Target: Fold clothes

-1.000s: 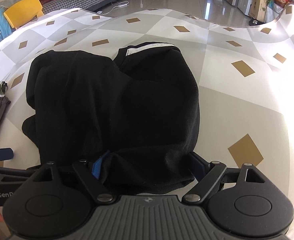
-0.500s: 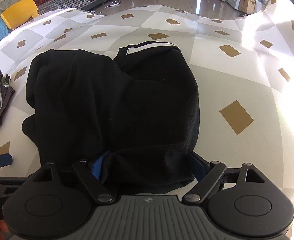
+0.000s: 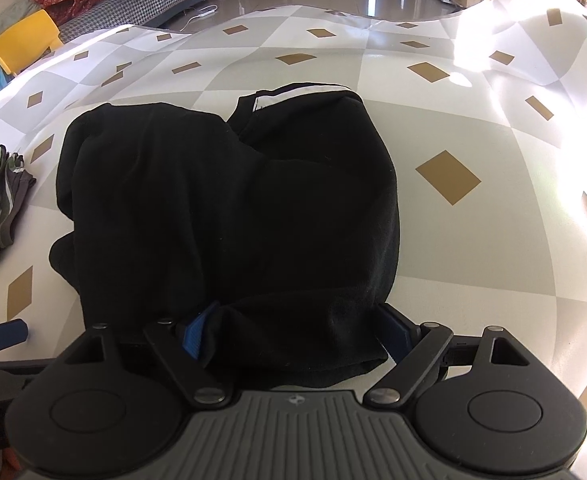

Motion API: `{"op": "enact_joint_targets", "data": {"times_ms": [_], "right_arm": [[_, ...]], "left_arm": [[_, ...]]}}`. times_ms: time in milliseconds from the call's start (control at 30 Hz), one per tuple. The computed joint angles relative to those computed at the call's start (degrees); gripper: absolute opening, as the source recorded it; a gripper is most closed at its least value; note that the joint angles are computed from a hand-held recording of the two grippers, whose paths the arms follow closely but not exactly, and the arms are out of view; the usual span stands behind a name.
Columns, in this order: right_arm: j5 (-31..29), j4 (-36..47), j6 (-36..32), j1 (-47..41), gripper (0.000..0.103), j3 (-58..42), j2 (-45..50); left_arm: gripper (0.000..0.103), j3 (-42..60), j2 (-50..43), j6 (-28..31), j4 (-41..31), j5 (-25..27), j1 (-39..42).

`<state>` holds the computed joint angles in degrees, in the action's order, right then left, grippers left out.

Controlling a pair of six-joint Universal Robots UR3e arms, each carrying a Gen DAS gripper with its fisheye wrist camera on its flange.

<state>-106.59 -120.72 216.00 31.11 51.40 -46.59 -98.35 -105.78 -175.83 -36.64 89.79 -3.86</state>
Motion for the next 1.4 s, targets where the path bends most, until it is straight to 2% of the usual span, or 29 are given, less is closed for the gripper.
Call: {"op": "enact_joint_targets", "data": {"times_ms": [133,300,533,733,867,967,1033,1267,1400], "right_arm": [[1.41,-1.40,-1.60,-0.44,0.083,2.12,-2.49],[-0.38,-10.13,-5.46,-0.66,0.083,8.41,-6.91],[-0.80,-16.30,-4.84,-4.03,0.083,12.76,-8.57],[-1.84,-14.06,-3.83,-5.49,0.082,10.99,-5.74],[0.80,-10.93,-5.64,-5.58,0.081,9.72,-3.90],[0.37,-12.35,-6.28,-4.67,0.081,10.50,-3.30],[0.54,-13.52,-6.18,-4.47,0.078,11.40,-3.56],[4.79,-16.56,-7.67,-4.62,0.075,13.36,-4.41],[7.15,-17.47,-10.40,-4.13,0.075,13.46,-4.30]], "left_arm": [[0.103,-1.09,1.46,-1.04,1.02,-0.83,0.56],[0.103,-3.15,4.27,-1.96,4.43,-4.89,1.62],[0.103,-2.98,4.25,-1.75,5.75,-6.66,0.16],[0.103,-0.85,1.47,-2.73,4.72,-6.25,-0.96],[0.103,0.56,-0.56,-3.82,4.19,-4.58,-1.56],[0.103,1.72,-1.50,-5.01,2.72,-4.32,-1.33],[0.103,1.90,-1.75,-5.55,2.43,-4.25,-1.10],[0.103,2.15,-1.83,-6.32,3.33,-1.85,-0.83],[0.103,2.86,-1.77,-9.24,2.24,-2.30,1.30]]}}
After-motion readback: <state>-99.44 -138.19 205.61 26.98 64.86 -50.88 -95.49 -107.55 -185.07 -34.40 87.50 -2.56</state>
